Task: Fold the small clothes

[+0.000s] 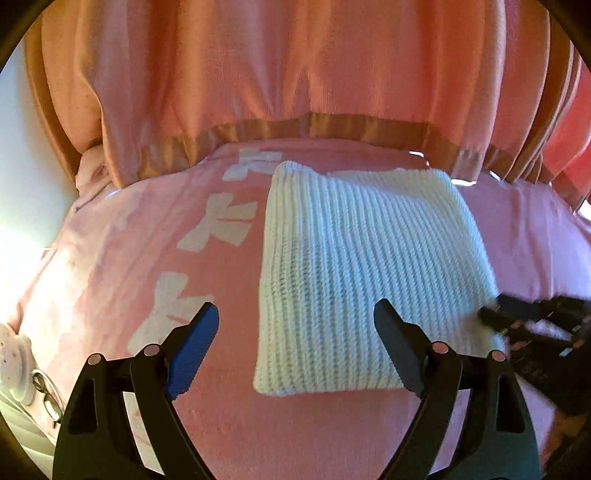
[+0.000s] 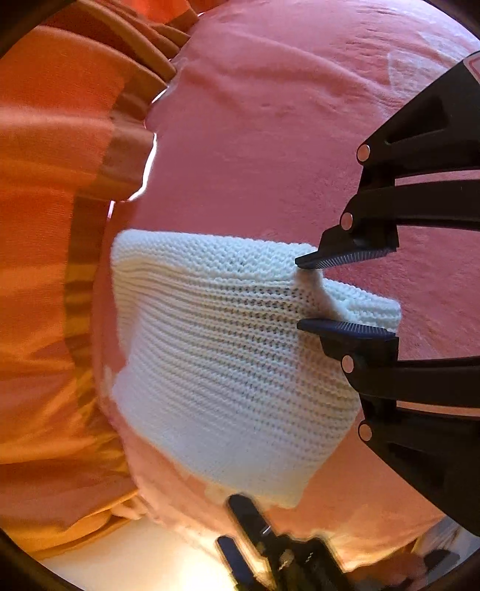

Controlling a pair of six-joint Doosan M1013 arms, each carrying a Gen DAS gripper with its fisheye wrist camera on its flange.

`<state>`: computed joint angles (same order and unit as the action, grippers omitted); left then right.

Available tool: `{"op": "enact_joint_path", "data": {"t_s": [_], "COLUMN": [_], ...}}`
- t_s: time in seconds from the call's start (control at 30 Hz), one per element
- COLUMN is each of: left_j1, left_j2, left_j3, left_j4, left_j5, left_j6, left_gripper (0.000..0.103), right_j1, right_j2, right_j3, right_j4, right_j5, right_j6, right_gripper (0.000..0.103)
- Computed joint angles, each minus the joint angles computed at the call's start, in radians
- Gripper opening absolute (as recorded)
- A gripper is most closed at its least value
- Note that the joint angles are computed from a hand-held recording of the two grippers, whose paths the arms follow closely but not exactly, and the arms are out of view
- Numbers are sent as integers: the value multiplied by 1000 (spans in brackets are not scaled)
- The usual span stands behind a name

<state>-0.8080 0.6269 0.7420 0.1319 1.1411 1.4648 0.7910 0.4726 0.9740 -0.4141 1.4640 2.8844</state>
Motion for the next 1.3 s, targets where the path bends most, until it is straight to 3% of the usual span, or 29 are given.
{"op": "enact_joint_path", "data": {"t_s": [0.07,0.13,0.27,0.4,0.5,0.57,0.67,0.73,0.83,0.97,1.03,1.3], "left_j1": [7,24,54,41,28,20,7,-2,-20,-46,-59,-68], "left_j2": [-6,2,50,86,81,61,-8,-55,-144,-218,-238,-243], "left_j3": [13,5,-49,-88,-77,-56,20,74,201,324,365,409], "left_j4": [-16,-75,-197,-151,-104,-73,-32,-17,17,97,152,112], "left_j5": [-4,13,98,168,161,126,11,-78,-240,-355,-369,-313], "left_j6": [12,15,-20,-14,-9,-6,10,30,12,-72,-135,-215], "left_gripper": [88,89,89,84,83,83,86,96,98,98,98,98], "right_j1": [1,-4,-51,-69,-59,-33,17,55,97,136,150,184], "right_j2": [-22,-43,-91,-59,-37,-33,-32,-29,-27,-17,-8,-1], "right_j3": [17,45,147,121,73,35,-18,-38,-35,-19,-20,-19], "right_j4": [-23,-32,91,157,125,37,-123,-224,-285,-294,-299,-309], "right_j5": [-32,-52,-191,-151,-88,-29,40,73,93,143,176,245], "right_j6": [26,71,121,57,24,17,10,46,119,231,268,275], "right_gripper": [35,60,60,59,59,59,60,67,71,75,76,77]}}
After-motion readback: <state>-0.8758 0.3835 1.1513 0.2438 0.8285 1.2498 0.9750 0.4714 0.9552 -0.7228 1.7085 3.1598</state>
